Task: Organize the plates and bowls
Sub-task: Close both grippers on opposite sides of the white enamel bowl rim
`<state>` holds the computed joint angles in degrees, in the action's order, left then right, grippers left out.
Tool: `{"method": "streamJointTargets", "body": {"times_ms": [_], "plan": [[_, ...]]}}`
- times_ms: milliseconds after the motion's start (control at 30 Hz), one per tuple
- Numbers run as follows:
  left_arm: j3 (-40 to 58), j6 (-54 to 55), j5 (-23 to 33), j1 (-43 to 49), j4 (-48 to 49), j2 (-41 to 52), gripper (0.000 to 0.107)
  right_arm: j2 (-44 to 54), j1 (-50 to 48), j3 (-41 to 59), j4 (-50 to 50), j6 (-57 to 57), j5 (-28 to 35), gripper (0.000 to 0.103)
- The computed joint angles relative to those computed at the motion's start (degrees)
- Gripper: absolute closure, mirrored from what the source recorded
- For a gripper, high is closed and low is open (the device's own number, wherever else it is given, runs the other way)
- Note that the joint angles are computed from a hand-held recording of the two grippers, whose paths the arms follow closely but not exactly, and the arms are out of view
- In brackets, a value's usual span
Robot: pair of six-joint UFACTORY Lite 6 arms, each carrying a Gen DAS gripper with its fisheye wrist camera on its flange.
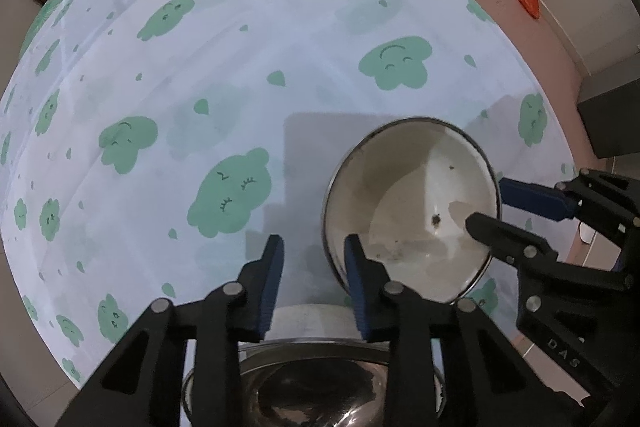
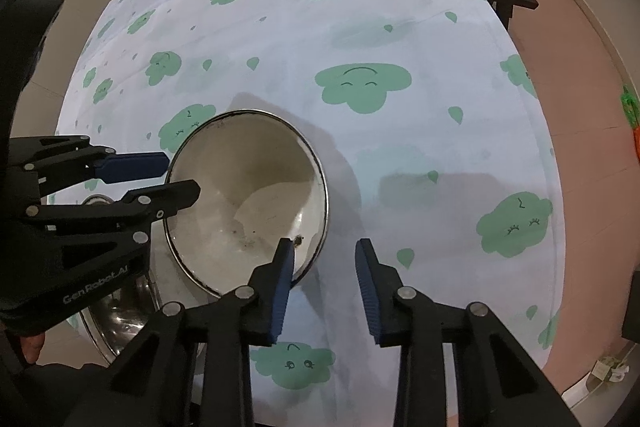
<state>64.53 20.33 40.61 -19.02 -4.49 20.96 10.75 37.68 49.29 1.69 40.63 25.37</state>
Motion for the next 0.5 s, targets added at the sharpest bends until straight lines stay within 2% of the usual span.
{"method": "streamJointTargets", "body": {"times_ms": [200,400,500], "plan": [[0.56,1.68,0.46,0.3,-1.02,0.41,0.089,-0.08,0.24,0.09,2.56,-2.23,-0.85,0.079],[0.53,2.97,0.77,0.48,-1.69,0.09,0.096,-0.21,0.13,-0.28,5.24,-4.47,-1.93,0.087],[0.67,3.22,1.08,0.35,-1.63,0.09,0.098,0.02,0.37,0.01,4.78,-3.9,-2.14,0.087]]}}
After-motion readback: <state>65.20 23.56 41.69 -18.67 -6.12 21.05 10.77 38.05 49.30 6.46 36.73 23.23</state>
